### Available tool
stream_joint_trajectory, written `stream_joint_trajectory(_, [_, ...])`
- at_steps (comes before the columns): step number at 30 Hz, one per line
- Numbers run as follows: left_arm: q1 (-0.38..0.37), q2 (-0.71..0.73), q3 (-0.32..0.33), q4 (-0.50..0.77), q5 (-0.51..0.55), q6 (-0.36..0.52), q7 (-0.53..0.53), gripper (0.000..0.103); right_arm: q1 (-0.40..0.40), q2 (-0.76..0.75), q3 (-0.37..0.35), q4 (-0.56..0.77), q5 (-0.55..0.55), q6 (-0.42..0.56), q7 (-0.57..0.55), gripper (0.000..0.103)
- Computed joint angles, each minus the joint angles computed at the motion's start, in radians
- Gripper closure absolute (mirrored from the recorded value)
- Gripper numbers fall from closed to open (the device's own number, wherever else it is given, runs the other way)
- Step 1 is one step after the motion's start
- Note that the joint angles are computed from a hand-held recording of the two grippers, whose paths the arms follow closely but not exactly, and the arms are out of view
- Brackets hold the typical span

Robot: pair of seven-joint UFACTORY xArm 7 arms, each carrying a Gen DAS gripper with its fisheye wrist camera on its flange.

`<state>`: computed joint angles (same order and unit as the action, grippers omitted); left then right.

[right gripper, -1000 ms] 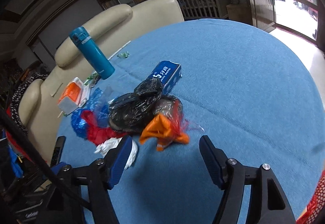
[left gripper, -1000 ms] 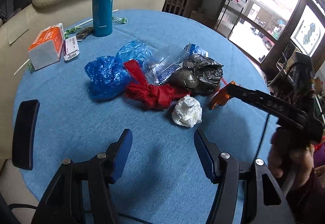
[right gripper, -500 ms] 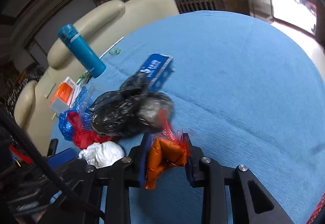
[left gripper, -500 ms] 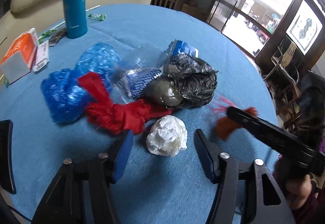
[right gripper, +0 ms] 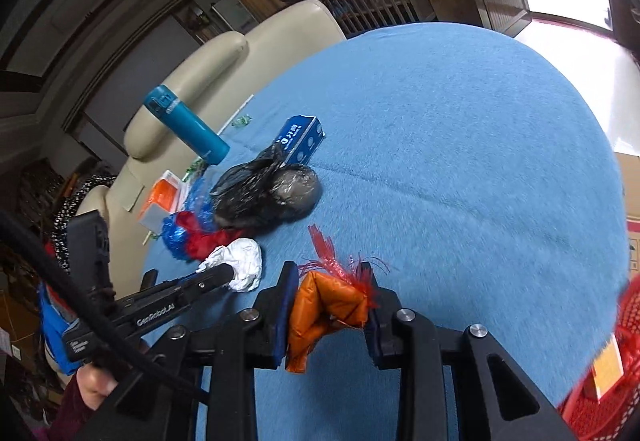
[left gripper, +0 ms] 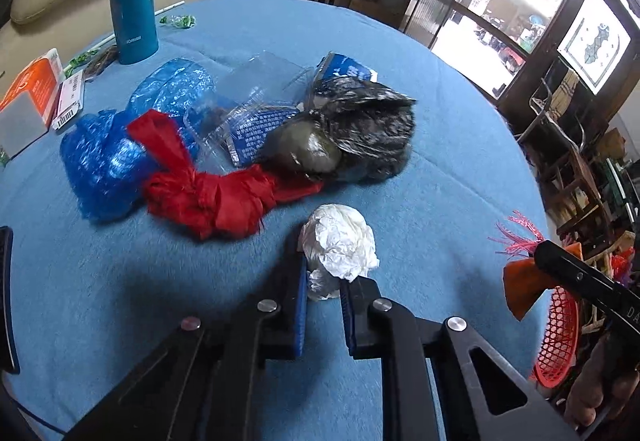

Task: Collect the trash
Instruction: 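Grasp the orange bag with the right tool while the left tool grasps the white tissue, then carry the orange bag and white tissue over the red basket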

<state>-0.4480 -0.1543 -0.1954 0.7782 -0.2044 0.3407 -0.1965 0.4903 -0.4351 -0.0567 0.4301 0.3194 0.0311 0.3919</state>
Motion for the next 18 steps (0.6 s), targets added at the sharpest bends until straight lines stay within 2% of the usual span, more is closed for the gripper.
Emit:
stream_joint_trajectory(5, [-0.034, -0.098, 0.006, -0.067, -0.04, -0.003, 0.02, 0.087, -0.058, -0.102, 0.069, -0.057, -0.031, 0.015, 0.051, 0.071])
stream_joint_trajectory(8, [-0.044, -0.158, -0.008, -0.094, -0.027, 0.004, -0.002, 0.087, -0.113, -0.195, 0.124, -0.1, -0.067, 0.045, 0.102, 0.071])
stream_joint_trajectory(11, [-0.054, -0.197, -0.026, -0.099, -0.003, 0.013, -0.03, 0.087, -0.143, -0.285, 0.145, -0.143, -0.095, 0.078, 0.147, 0.071])
stream_joint_trajectory(18, [0.017, -0.256, -0.157, -0.068, 0.239, 0.06, -0.2, 0.087, -0.218, -0.522, 0.187, -0.229, -0.162, 0.199, 0.243, 0.071])
